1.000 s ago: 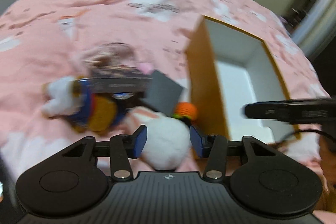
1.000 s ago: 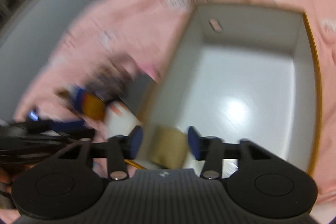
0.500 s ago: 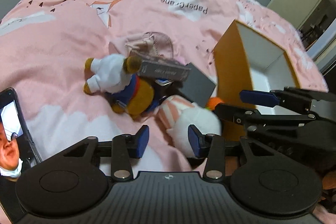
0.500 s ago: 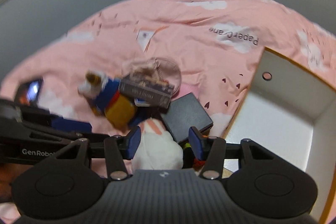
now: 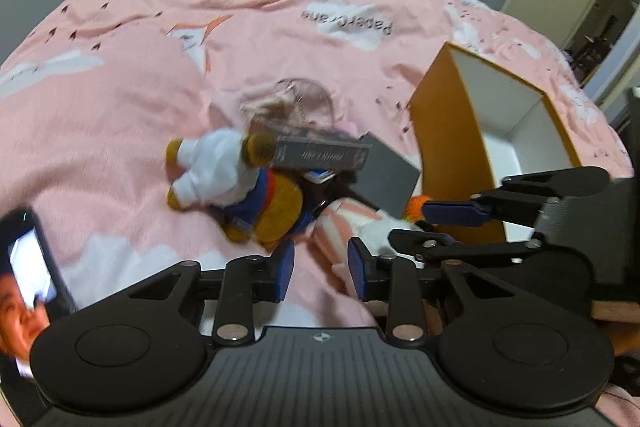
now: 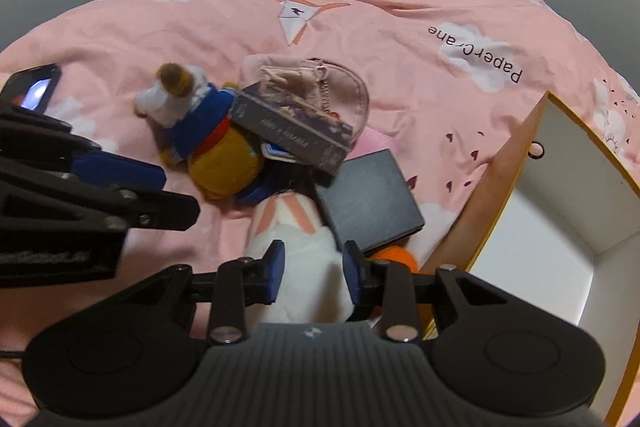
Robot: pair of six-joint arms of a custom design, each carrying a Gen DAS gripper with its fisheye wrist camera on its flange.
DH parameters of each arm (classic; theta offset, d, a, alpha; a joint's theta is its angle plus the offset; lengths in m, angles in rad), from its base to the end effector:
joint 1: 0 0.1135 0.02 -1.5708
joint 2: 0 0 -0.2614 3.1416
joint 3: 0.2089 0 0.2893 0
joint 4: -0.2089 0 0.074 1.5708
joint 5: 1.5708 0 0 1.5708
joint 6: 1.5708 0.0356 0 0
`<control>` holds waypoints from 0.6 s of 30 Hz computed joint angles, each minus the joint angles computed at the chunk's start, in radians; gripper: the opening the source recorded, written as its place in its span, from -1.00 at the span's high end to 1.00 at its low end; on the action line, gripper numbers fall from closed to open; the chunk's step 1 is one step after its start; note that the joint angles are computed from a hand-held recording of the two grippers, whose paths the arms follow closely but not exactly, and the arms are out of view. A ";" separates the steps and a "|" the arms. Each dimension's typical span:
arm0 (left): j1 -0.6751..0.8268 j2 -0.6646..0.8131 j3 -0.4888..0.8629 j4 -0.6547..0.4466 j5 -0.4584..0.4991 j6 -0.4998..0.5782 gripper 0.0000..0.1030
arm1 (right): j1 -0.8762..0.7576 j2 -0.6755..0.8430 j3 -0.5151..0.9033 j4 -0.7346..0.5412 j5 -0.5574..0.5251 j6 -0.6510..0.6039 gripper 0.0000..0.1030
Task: Organize objects
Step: 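Grasp the dark PHOTO CARD box with the left gripper while the right approaches the black square box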
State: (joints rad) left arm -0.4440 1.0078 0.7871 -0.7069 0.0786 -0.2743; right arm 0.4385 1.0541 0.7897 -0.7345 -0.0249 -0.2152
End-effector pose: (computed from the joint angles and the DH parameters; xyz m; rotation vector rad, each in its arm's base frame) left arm 0.2114 -0.1037 0.2435 0.2483 2.5266 -0.3907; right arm 0.2160 0.1023 0.2326 -0.8352 2.4343 0.1161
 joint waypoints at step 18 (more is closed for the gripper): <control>-0.037 0.375 0.312 -0.001 -0.147 0.885 0.26 | -0.211 0.303 0.257 -0.099 -0.199 -0.221 0.20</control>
